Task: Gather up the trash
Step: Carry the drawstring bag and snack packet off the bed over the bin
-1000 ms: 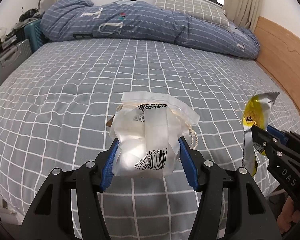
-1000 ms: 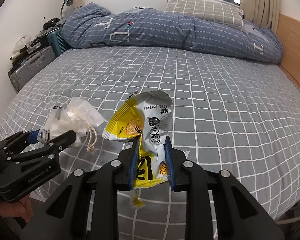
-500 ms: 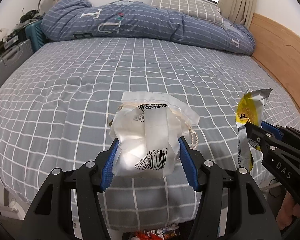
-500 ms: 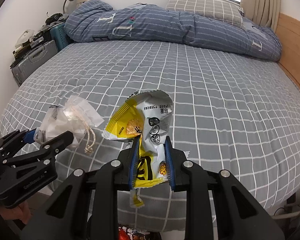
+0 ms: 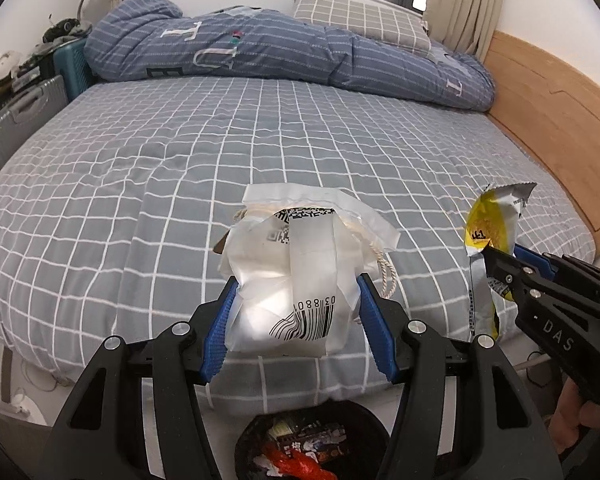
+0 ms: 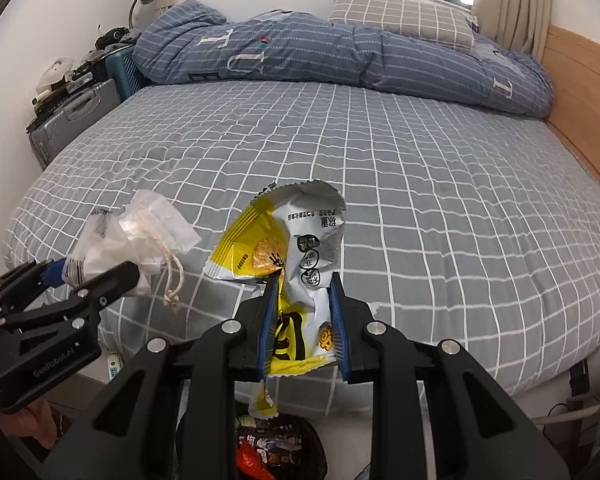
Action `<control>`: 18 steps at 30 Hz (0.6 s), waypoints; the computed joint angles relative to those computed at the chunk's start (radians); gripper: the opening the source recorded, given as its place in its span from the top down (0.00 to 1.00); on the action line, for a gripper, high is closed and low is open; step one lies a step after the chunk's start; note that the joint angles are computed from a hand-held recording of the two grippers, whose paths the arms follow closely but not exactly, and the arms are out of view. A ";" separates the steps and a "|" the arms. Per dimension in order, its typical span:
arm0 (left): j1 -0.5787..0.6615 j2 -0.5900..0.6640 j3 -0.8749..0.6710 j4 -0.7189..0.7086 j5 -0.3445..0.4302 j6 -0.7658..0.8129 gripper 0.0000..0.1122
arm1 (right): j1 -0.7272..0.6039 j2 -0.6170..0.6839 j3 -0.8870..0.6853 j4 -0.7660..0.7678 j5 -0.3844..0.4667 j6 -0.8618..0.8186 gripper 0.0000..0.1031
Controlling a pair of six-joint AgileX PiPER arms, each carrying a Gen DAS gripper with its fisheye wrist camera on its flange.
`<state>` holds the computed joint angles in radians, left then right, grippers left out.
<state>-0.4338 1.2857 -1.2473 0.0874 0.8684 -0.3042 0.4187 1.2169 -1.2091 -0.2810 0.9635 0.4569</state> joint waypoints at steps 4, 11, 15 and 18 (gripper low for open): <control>-0.034 -0.050 0.042 0.018 0.014 -0.039 0.49 | 0.048 -0.051 0.033 -0.027 0.029 0.051 0.77; -0.107 -0.151 0.125 0.071 0.052 -0.126 0.49 | 0.176 -0.148 0.093 -0.089 0.101 0.171 0.77; -0.132 -0.211 0.170 0.092 0.081 -0.166 0.49 | 0.267 -0.187 0.116 -0.146 0.156 0.256 0.77; -0.148 -0.262 0.201 0.105 0.110 -0.199 0.49 | 0.340 -0.213 0.136 -0.179 0.194 0.319 0.77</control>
